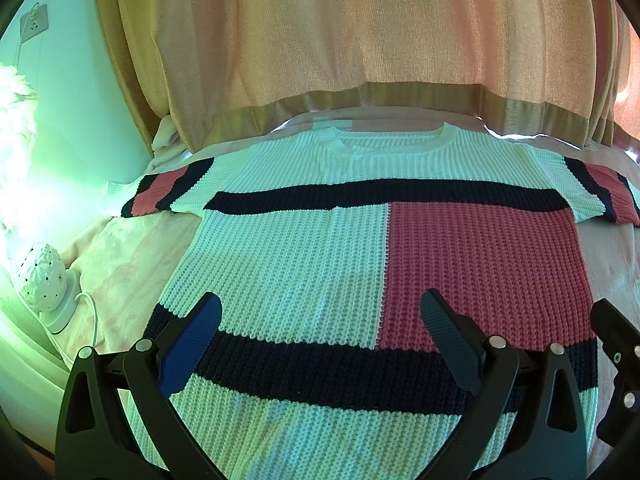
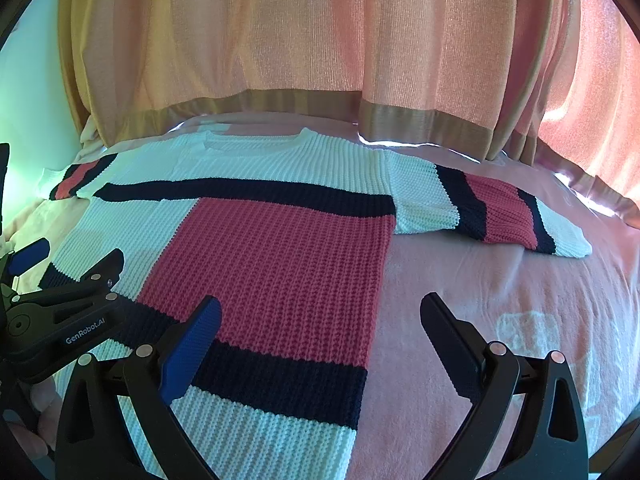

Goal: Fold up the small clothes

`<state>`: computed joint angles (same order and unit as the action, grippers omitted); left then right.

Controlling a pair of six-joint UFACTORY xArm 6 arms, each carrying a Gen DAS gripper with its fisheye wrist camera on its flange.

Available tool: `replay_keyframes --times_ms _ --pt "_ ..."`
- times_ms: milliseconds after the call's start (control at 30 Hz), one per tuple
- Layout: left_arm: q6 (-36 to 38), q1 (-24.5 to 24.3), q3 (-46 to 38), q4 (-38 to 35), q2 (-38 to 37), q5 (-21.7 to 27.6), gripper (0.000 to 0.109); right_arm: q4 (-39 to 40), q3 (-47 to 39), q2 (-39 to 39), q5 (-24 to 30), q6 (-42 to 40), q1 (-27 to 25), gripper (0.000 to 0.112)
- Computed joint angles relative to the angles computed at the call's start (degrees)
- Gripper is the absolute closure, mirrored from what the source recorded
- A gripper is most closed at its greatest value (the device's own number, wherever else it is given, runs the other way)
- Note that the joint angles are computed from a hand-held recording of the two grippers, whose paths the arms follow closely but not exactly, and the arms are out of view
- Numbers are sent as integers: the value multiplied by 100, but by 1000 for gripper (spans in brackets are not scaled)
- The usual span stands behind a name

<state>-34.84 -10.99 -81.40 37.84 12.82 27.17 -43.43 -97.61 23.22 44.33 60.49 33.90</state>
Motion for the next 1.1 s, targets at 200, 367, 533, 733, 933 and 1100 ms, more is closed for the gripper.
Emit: replay_keyframes --times_ms 200,367,533,733,933,1100 --pt "-37 -6 4 25 -1 6 11 13 -8 4 5 -21 -2 14" --pt "-50 -23 -4 32 8 13 11 13 -23 16 22 -42 2 14" --pt "-15 -26 -7 -15 14 -2 11 67 -4 13 -8 -118 -2 14" --pt "780 23 279 -1375 -308 -895 11 2053 1091 -898 -1380 -1148 -966 14" --pt "1047 -240 -88 -1984 -48 -853 11 3870 2349 -1726 -2065 -1743 -2797 14" --pt "1021 -509 -526 -1595 390 -438 10 4961 2475 -1255 -2479 -2670 -3639 32"
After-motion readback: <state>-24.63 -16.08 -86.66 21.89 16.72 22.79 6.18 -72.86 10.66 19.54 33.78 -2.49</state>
